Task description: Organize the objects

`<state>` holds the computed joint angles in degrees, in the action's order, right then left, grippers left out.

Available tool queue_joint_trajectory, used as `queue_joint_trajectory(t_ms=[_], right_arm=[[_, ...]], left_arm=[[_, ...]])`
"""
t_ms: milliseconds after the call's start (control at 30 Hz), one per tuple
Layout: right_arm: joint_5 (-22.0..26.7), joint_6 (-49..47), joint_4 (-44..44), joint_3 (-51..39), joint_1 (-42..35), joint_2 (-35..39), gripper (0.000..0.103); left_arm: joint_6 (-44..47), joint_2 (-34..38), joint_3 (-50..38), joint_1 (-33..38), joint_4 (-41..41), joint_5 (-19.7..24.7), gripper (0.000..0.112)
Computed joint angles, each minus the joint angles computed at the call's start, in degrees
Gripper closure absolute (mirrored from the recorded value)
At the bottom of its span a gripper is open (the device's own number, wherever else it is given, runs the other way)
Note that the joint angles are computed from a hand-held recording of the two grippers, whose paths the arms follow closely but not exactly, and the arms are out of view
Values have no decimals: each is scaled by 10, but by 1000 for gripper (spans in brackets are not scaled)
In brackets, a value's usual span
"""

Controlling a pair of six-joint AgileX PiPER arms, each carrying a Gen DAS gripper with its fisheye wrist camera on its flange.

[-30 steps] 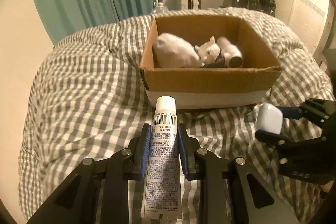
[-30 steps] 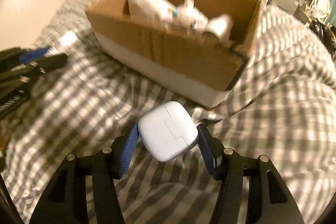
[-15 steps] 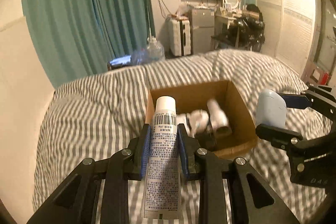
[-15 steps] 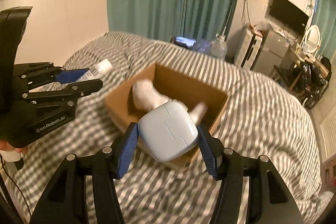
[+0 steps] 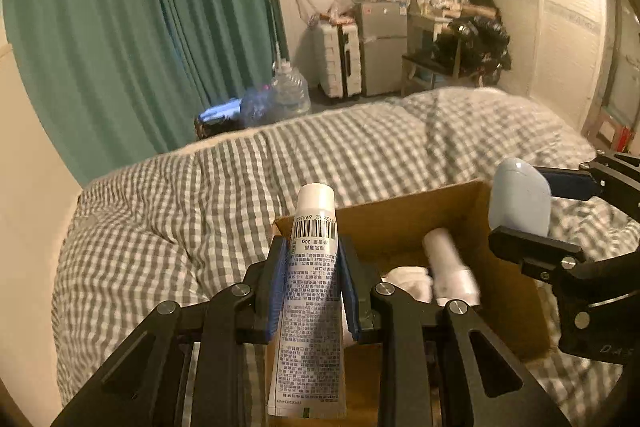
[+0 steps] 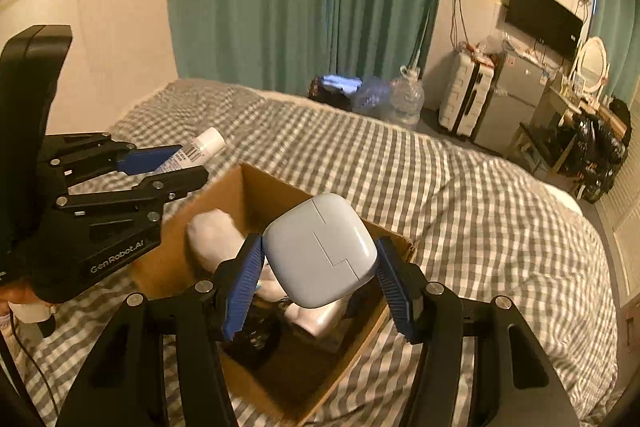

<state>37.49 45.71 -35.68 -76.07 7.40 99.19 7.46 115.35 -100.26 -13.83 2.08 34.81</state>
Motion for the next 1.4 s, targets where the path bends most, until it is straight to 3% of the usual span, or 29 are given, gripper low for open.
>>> queue_joint_trajectory(t_ms=[267,467,533,600,667,700,833,967,1200,1267,1400], right_arm=[[-72,-69,67,10,-49,56,46],[-114,-81,100,44,-63,43,46],[-125,-52,74,60,-58,24,45],[-129,-3,31,74,-48,3,37],[-124,32,6,84,-37,-19,33],[-118,35,4,82,-34,-25,33],[-59,80,-44,74,3,-52,31],[3,110,-77,67,50,-90,29],[148,185,-155,49,156,-157,26],[192,224,-194,53,195,-167,21],[275,310,-241,71,267,-178,17]], left_arm=[[37,80,-62,3,-46,31,87],[27,87,-58,-4,-27,27,86],[40,86,-65,-2,-45,35,84],[43,77,-64,0,-56,43,79],[32,66,-68,1,-55,49,61],[26,54,-61,3,-59,45,60],[35,14,-51,11,-82,58,46],[21,-53,-5,10,-62,35,31],[0,-157,50,8,-27,28,29],[-9,-191,76,8,-19,20,18],[-52,-261,152,12,2,-17,16]])
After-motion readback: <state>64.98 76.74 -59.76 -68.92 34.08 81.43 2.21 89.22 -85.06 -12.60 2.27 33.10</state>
